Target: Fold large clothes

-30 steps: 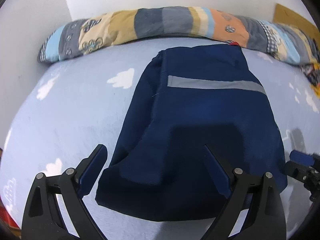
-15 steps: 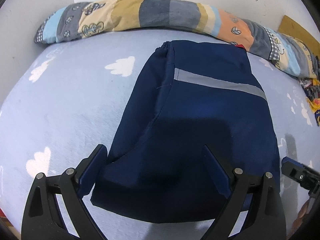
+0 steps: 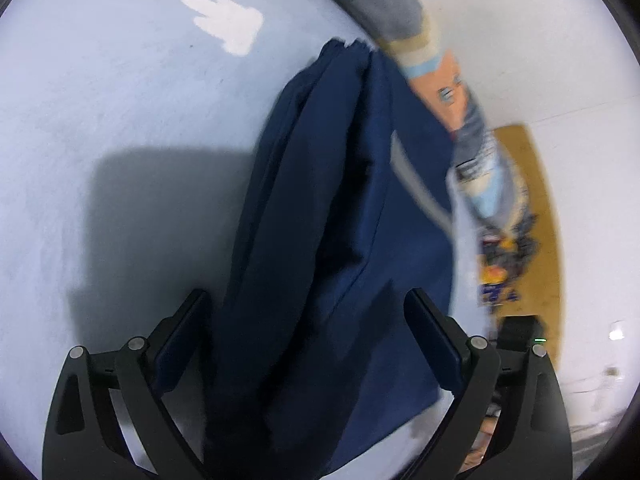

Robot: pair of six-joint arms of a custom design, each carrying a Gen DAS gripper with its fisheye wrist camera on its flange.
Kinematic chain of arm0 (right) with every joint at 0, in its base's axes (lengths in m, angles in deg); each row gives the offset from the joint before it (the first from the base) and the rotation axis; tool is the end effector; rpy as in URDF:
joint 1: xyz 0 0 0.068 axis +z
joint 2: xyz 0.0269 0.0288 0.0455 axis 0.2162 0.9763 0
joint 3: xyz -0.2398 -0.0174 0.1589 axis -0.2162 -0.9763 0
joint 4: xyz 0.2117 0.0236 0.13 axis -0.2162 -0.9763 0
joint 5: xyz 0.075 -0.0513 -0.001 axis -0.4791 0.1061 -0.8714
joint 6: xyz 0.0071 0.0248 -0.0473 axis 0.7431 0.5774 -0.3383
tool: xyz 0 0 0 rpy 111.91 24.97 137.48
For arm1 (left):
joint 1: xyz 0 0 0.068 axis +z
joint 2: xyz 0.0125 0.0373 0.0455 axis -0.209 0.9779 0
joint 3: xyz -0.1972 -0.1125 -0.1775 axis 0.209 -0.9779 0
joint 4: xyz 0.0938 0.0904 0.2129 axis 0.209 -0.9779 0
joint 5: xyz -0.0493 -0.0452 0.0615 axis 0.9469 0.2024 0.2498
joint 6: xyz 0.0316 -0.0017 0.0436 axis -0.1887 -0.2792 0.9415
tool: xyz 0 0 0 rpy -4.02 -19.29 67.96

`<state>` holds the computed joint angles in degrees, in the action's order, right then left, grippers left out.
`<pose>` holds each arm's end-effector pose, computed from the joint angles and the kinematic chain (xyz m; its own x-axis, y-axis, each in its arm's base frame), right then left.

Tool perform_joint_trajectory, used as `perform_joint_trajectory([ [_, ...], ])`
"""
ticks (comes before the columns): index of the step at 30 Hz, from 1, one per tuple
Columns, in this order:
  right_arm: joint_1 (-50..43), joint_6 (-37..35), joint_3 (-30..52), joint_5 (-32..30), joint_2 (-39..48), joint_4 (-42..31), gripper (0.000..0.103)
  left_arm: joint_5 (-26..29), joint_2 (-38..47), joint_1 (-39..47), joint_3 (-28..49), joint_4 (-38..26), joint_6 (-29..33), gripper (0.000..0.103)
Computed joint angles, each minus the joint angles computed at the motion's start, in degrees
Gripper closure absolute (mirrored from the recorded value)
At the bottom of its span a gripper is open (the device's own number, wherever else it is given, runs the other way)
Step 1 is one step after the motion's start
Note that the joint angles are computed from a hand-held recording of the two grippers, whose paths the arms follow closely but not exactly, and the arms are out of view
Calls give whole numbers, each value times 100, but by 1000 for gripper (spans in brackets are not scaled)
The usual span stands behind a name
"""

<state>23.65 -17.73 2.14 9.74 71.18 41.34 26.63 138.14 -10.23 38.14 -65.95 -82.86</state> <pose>0.3348 0.0877 0.1550 -0.9440 0.1387 -0.2993 -0.1072 0.7289 0.6761 0.3020 -0.0133 0.1553 -0.9043 -0.4040 -0.1382 -0.1840 0.6607 -0.7278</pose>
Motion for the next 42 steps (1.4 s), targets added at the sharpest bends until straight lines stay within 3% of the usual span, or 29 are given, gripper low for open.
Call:
perform_joint_trajectory([
  [5, -141, 228, 360, -600, 658, 422, 24, 1022, 394, 325, -234, 1051, -395, 5],
  [10, -13, 189, 856, -950, 1150, 587, 14, 1250, 596, 110, -70, 1251, -384, 0],
  [14, 195, -71, 930, -800, 1204, 754, 16, 888, 505, -232, -129, 1480, -551, 0],
  [16, 363, -269, 915, -303, 1055, 622, 34, 508, 329, -485, -202, 1421, -475, 0],
  [17, 333, -278, 848, -283, 998, 688, 40, 335, 255, -605, -198, 1356, -448, 2],
  [18, 322, -243, 778, -227, 915, 768, 51, 215, 195, -663, -246, 1392, -474, 5],
  [21, 412, -595, 723, 212, 537, 565, 61, -68, 48, -907, -302, 1479, -669, 13],
  [24, 390, -865, 526, 313, 60, 422, 63, -433, -88, -1395, -399, 1505, -730, 13],
  [28, 127, -1269, 199, 293, -727, -82, 64, -448, -554, -1836, -535, 1431, -1049, 13],
  [34, -629, -2167, -454, 100, -2005, -1069, 64, -1259, -1361, -3176, -522, 981, -1574, 13],
  [42, -2118, -3947, -858, -463, -3066, -2752, 65, -1632, -603, -3705, -158, 1551, -1882, 13],
])
